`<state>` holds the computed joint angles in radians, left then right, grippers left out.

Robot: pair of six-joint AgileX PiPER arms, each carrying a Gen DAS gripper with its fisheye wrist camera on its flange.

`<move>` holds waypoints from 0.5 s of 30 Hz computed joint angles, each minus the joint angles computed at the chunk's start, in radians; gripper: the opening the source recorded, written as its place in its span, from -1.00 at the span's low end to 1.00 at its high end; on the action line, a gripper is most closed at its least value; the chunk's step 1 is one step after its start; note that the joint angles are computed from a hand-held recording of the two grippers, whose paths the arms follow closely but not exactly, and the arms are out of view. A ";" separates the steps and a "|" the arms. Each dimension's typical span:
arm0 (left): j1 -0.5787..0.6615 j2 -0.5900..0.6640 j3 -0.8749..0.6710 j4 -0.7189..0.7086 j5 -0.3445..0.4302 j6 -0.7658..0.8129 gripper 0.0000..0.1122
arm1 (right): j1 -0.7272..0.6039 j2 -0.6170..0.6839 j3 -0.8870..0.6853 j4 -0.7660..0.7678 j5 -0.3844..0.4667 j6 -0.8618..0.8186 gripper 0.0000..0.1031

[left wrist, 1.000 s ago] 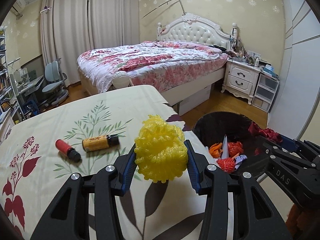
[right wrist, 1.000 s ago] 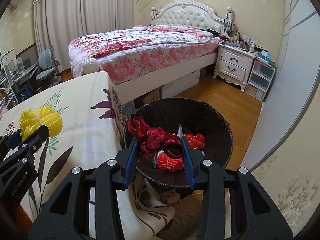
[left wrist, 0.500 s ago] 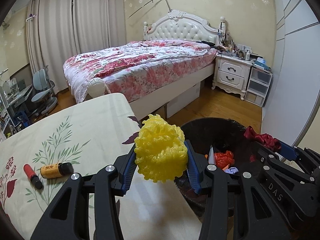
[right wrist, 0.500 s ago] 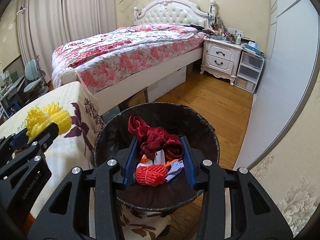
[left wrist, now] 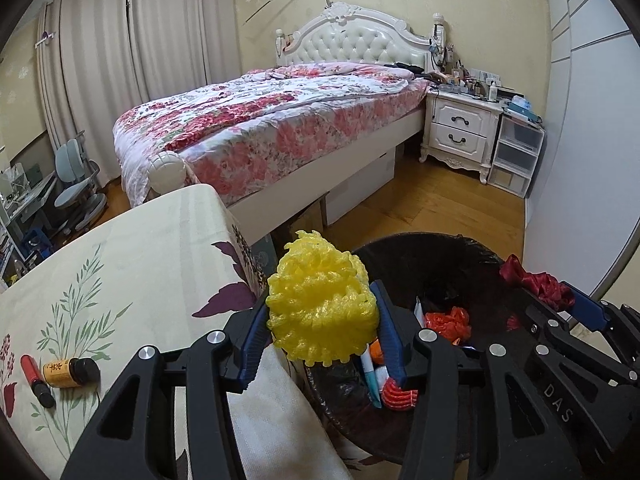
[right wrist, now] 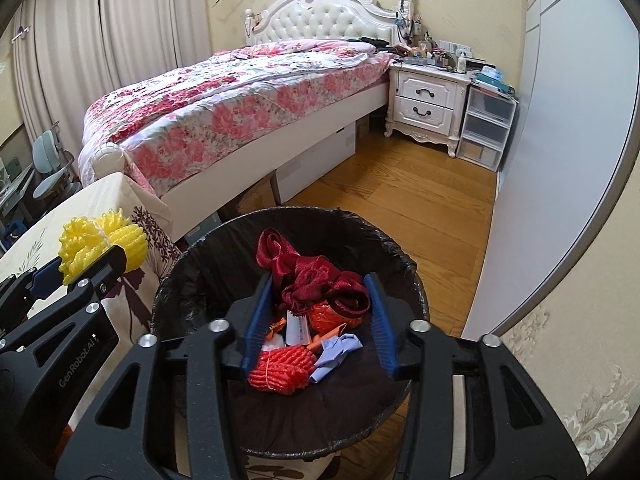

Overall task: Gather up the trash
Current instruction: 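Open both tools to drop the ball and ribbon into the bin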

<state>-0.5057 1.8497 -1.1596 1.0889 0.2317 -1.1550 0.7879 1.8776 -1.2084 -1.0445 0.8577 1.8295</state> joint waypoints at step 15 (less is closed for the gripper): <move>-0.002 -0.013 0.003 0.015 0.053 -0.039 0.46 | 0.024 -0.001 -0.009 -0.009 0.072 0.013 0.29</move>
